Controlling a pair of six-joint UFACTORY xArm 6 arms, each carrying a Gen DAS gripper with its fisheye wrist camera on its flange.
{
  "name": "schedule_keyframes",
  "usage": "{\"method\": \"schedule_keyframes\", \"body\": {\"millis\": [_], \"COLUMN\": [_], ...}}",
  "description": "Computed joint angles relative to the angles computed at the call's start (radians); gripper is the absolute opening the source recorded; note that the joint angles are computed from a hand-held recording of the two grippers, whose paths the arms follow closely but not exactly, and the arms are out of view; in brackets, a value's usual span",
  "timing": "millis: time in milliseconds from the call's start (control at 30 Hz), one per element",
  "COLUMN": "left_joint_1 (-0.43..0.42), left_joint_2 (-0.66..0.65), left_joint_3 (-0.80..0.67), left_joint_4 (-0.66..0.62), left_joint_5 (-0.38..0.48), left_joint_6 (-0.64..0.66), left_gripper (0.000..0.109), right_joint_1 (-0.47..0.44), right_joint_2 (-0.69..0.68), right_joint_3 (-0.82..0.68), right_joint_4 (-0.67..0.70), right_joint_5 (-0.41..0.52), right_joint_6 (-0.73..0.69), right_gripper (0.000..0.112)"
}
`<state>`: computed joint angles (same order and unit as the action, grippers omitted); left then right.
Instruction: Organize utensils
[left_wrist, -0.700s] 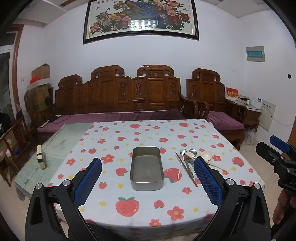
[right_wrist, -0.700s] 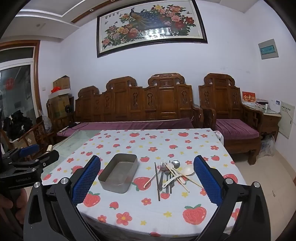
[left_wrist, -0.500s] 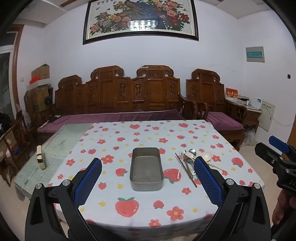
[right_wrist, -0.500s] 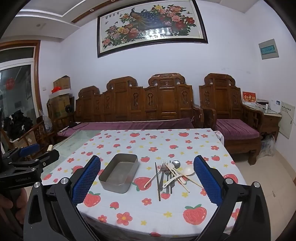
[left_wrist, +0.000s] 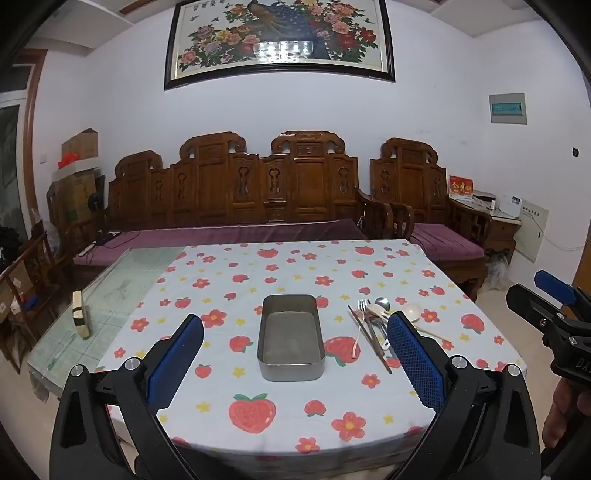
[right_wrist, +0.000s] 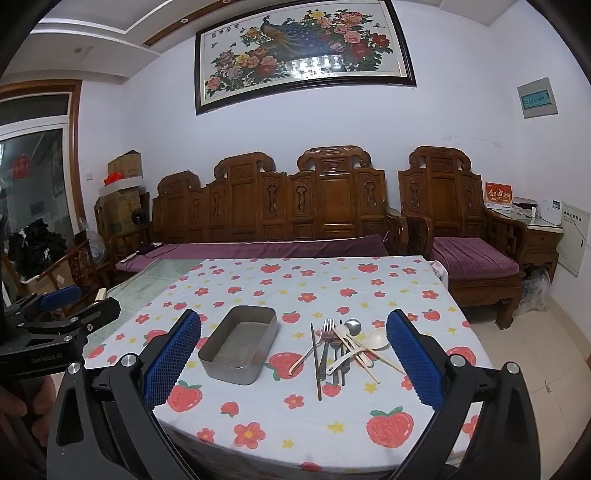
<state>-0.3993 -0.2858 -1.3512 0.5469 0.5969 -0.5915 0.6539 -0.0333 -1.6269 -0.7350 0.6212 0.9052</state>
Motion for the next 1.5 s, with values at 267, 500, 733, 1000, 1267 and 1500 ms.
{"method": "schedule_keyframes", "body": {"millis": [267,500,733,1000,1267,1500], "left_joint_1": [0.000,0.000,-0.009,-0.008,-0.008,-0.008], "left_joint_2": [0.000,0.000,0.005,0.004,0.003,0.003], "left_joint_3": [0.000,0.000,-0.010,-0.009,-0.008,-0.007], "left_joint_4": [0.000,0.000,0.010,0.010,0.013,0.013], "left_joint_5": [0.000,-0.002,0.006,0.006,0.004,0.003], "left_joint_6": [0.000,0.001,-0.010,-0.010,-0.012,-0.013], "left_gripper": [0.097,0.097,0.097,0.097,0.097,0.097], "right_joint_1": [0.002,0.004,0.004,0.004,0.004,0.004], "right_joint_2": [-0.001,-0.002,-0.003,-0.005,-0.005,-0.005], "right_joint_3": [-0.001,-0.001,0.001,0.004,0.003,0.004], "right_joint_4": [-0.002,-0.003,-0.006,-0.007,-0.007,-0.009], "right_joint_5": [0.002,0.004,0.002,0.000,0.000,-0.001], "right_joint_6": [0.002,0.005,0.007,0.009,0.010,0.012], "right_gripper": [0.101,0.101,0.101,0.101,0.101,0.101]}}
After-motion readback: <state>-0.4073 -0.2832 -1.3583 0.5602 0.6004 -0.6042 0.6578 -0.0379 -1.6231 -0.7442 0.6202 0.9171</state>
